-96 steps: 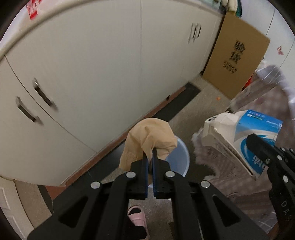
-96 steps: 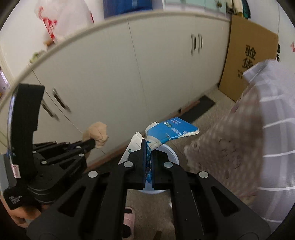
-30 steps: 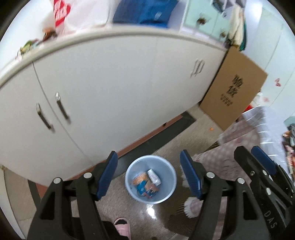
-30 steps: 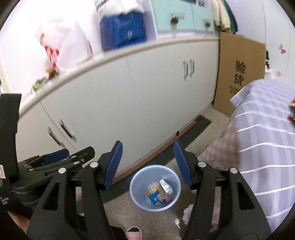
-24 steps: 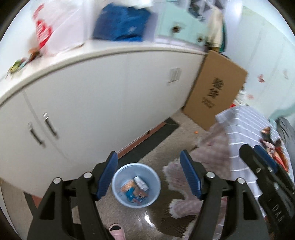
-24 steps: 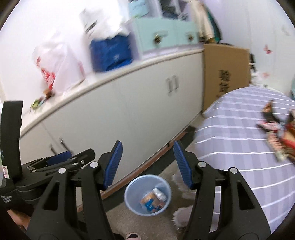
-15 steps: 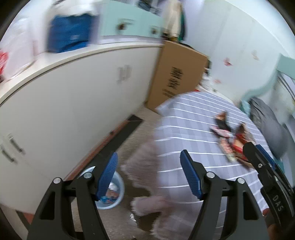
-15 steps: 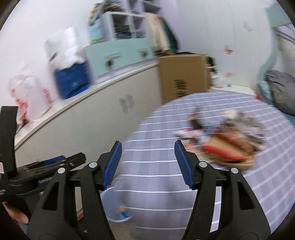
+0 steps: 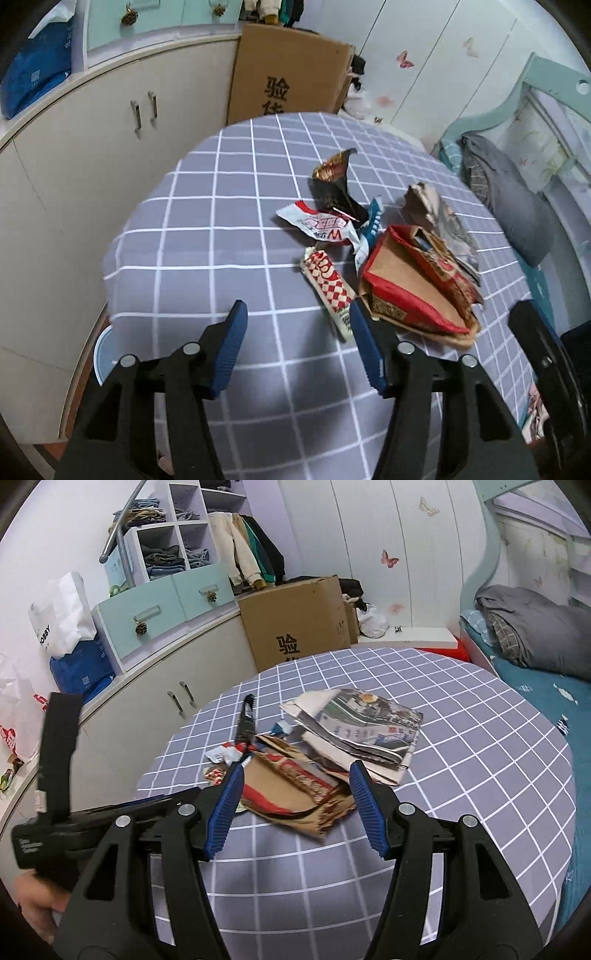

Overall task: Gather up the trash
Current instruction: 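Grasp the red-white wrapper with the left tool while the right grasps a dark wrapper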

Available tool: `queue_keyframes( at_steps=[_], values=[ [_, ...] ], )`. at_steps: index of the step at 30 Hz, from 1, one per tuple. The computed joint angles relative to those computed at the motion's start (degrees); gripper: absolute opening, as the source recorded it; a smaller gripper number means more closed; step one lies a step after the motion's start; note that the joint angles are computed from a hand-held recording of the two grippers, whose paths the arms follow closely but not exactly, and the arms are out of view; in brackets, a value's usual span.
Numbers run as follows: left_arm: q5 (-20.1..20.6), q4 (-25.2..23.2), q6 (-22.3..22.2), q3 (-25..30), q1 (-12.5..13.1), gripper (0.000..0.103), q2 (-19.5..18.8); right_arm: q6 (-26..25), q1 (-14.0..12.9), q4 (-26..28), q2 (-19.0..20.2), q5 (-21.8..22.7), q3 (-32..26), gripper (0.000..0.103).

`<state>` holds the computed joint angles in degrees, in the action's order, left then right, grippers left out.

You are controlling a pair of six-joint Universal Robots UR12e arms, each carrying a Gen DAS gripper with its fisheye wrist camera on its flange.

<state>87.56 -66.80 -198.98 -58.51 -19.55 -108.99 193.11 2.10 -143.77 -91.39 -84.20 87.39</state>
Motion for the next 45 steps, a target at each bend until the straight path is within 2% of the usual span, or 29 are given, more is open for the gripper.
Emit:
queue_keyframes(
  at_steps=[2, 5, 7, 9, 10, 12, 17, 22, 27, 29, 32, 37, 38, 39, 41, 42, 45],
  values=[
    [1.1, -1.0, 0.7, 1.5, -0.7, 0.056, -1.3, -0.4, -0.6, 0.2, 0.0, 0.6, 0.0, 0.059],
    [0.6, -2.0, 0.2, 2.9, -0.9, 0.053, -2.4, -0.7, -1.0, 0.5, 0.3, 1.2, -0.2, 0.059],
    [1.9, -2.7, 0.6, 4.3, -1.2, 0.045, -3.4, -1.1, -1.2, 1.2, 0.7, 1.8, -0.6, 0.059],
    [2.5, -3.6, 0.7, 4.7, -1.3, 0.030, -3.5, -1.2, -1.1, 1.2, 0.9, 2.0, -0.9, 0.059],
    [2.8, -3.6, 0.9, 4.6, -1.2, 0.027, -3.4, -1.6, -1.1, 1.6, 1.2, 2.5, -1.2, 0.059],
    [3.5, -3.8, 1.4, 4.2, -1.0, 0.014, -3.0, -1.8, -0.9, 1.6, 1.6, 2.7, -1.7, 0.059],
    [-0.2, -1.3, 1.4, 1.8, 0.4, 0.008, -1.5, -2.6, 0.3, 1.7, 2.9, 2.6, -3.4, 0.059],
    [-4.7, 1.8, 0.9, -2.3, 2.3, 0.007, 1.3, -4.0, 1.6, 2.9, 4.9, 3.4, -6.2, 0.059],
    [-2.7, 5.1, -1.8, -4.8, 3.9, 0.007, 3.4, -6.9, 2.8, 6.8, 8.1, 5.9, -10.4, 0.059],
    [-0.5, 5.5, -1.9, -4.5, 4.4, 0.007, 3.4, -7.6, 3.6, 8.0, 9.6, 4.4, -12.3, 0.059],
    [0.3, 5.5, -2.3, -3.4, 5.3, 0.007, 2.9, -6.6, 4.0, 12.0, 12.9, 3.9, -17.0, 0.059],
    [2.0, 5.4, -1.8, -1.8, 6.1, 0.007, 2.0, -6.6, 5.5, 22.7, 18.7, -0.3, -25.5, 0.059],
    [1.9, 5.5, -1.8, -1.8, 6.3, 0.007, 1.9, -6.3, 5.6, 24.5, 19.5, -0.7, -26.6, 0.055],
    [2.0, 5.6, -1.8, -2.0, 6.3, 0.007, 2.0, -6.3, 5.6, 26.1, 20.1, -1.0, -27.4, 0.042],
    [2.3, 5.8, -1.7, -2.2, 6.6, 0.007, 2.2, -6.8, 5.8, 28.5, 21.2, -2.0, -28.8, 0.028],
    [2.2, 6.0, -1.7, -2.5, 6.8, 0.007, 2.3, -7.0, 5.8, 29.5, 21.6, -2.2, -29.3, 0.026],
    [1.8, 6.6, -2.3, -3.5, 7.2, 0.007, 3.0, -7.3, 5.8, 27.5, 21.5, -2.6, -28.7, 0.020]
  ],
)
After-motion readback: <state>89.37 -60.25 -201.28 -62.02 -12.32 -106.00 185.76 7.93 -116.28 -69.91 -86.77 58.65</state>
